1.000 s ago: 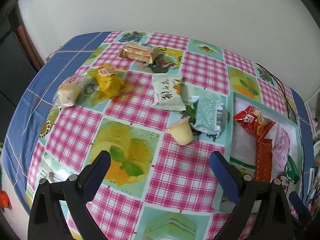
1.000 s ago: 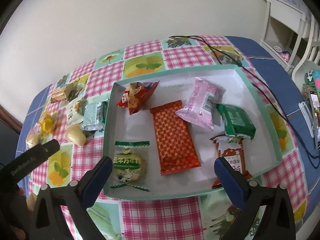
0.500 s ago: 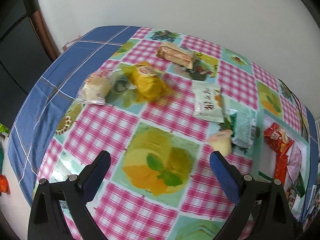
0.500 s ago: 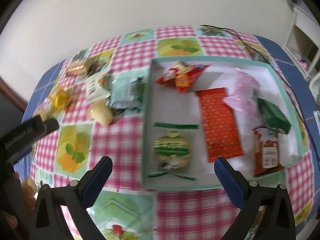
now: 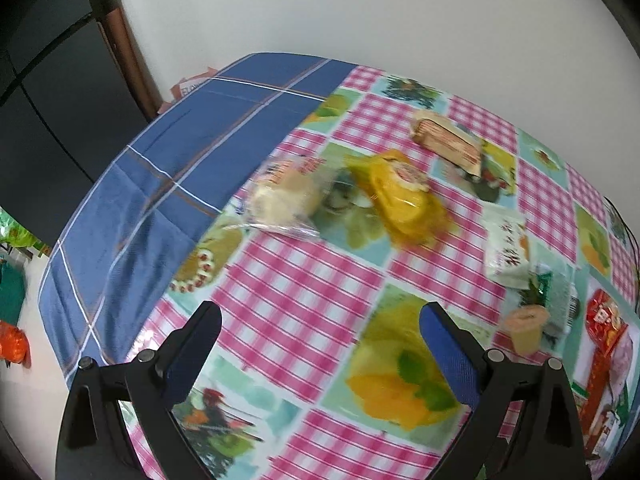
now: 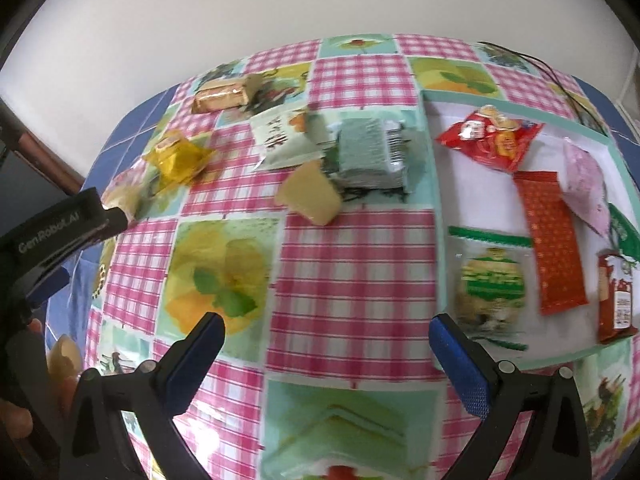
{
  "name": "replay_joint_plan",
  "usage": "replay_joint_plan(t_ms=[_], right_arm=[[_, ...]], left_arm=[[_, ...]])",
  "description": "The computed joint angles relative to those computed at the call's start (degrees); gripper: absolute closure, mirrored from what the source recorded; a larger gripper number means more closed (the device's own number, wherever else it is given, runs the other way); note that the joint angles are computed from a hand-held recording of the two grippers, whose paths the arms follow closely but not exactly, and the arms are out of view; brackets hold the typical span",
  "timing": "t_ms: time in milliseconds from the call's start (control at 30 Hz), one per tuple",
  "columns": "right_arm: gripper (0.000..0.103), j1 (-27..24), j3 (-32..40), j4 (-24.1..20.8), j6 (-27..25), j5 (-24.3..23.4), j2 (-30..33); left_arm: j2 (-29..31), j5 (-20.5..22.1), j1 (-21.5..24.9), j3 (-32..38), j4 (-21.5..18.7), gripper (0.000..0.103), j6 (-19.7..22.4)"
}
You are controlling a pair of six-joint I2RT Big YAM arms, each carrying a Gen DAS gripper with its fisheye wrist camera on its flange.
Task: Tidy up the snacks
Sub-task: 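Move the left gripper toward the clear bun pack while the right approaches the white printed packet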
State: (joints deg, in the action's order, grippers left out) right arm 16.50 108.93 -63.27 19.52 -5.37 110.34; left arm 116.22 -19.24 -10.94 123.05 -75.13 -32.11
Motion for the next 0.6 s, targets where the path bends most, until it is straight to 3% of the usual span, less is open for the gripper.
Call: replay_joint_plan(t_ms=[600], right_arm=[[0.0, 0.6, 4.4, 1.0, 1.9, -2.5, 4.4]], left_arm=[[1.2, 5.1, 1.2, 0.6, 3.1, 0.004, 5.8]])
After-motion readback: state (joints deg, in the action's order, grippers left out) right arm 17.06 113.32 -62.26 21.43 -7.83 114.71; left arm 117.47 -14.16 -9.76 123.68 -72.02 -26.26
